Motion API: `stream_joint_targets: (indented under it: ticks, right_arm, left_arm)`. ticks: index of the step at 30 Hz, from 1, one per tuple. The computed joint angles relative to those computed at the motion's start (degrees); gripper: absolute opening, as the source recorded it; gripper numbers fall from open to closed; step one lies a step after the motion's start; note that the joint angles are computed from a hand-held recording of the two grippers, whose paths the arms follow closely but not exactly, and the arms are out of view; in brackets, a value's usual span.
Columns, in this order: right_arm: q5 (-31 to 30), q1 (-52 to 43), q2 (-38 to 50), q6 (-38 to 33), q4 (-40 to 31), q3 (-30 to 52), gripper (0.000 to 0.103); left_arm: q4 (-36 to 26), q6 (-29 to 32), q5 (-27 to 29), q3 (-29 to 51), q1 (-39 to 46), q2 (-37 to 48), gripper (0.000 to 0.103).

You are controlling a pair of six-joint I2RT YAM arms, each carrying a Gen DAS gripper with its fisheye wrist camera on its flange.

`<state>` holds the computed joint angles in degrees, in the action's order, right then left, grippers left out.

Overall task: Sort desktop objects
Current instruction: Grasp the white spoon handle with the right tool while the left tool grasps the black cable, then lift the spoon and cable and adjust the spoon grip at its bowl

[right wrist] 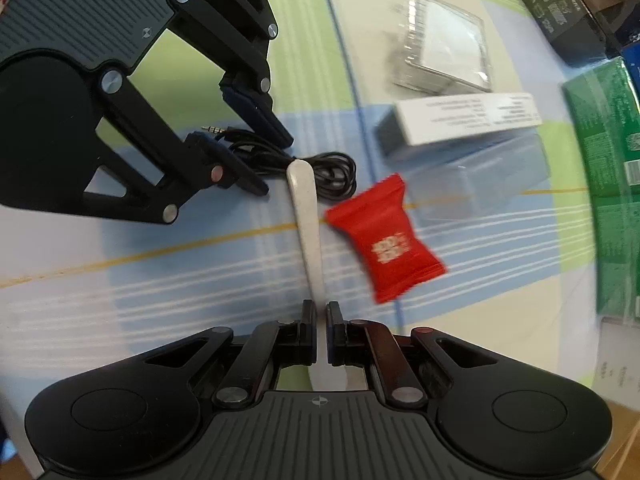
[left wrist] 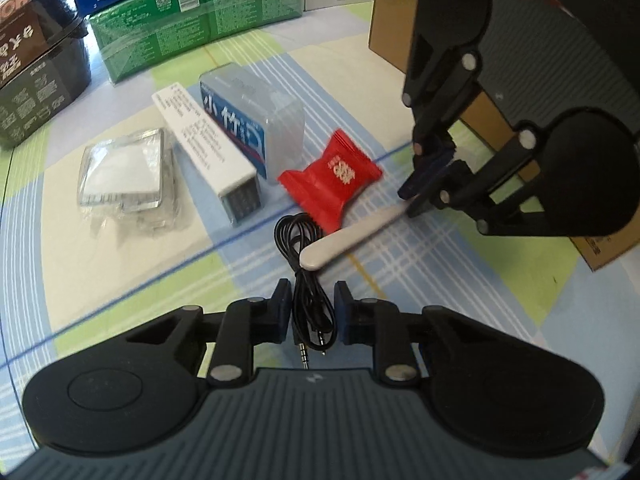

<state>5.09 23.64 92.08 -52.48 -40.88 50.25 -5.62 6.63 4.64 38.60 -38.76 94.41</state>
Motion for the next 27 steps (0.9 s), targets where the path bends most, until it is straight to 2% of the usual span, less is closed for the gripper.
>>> stream_joint_targets:
  ticks: [3,10,14,16,17,18,19,22,24,27]
  right_arm:
    - [-1.27,2.49,-1.76,3.73,-2.95,-0.44,0.0]
    - [-4.54,11.0,-6.61,20.26,-8.81,-1.78,0.0]
    - [-2.24,15.73,-11.95,23.62,-7.01,-5.17,0.0]
    - [-0.16,16.69,-13.47,23.2,-6.59,-5.62,0.008]
    - [1.2,16.96,-14.14,22.33,-6.68,-5.63,0.023]
    - [2.61,16.55,-15.83,20.45,-6.75,-6.5,0.047]
    - [3.67,15.5,-16.69,17.49,-6.16,-6.98,0.053]
    - [4.02,12.3,-18.53,12.07,-6.89,-8.04,0.055]
    - [3.84,10.34,-17.26,8.99,-5.58,-7.94,0.055]
    - [3.52,7.93,-15.25,5.43,-3.4,-8.13,0.055]
  left_arm:
    - [-1.79,0.37,-1.27,-2.86,-0.84,-3.86,0.018]
    - [-8.7,-0.77,-2.8,-12.58,-1.8,-18.43,0.018]
    - [-14.09,-1.12,-4.02,-17.42,-2.21,-28.36,0.018]
    - [-16.54,-1.06,-4.33,-19.03,-2.26,-32.66,0.018]
    - [-17.26,-0.96,-4.36,-19.28,-2.14,-33.7,0.018]
    - [-17.72,-0.87,-4.42,-19.58,-2.05,-34.63,0.018]
    - [-17.86,-0.76,-4.51,-19.73,-1.91,-35.17,0.018]
    - [-16.64,-1.5,-5.04,-19.65,-2.06,-35.16,0.02]
    - [-14.75,-1.38,-4.72,-19.31,-1.79,-33.56,0.028]
    - [-12.06,-0.82,-5.6,-18.91,-2.31,-30.27,0.033]
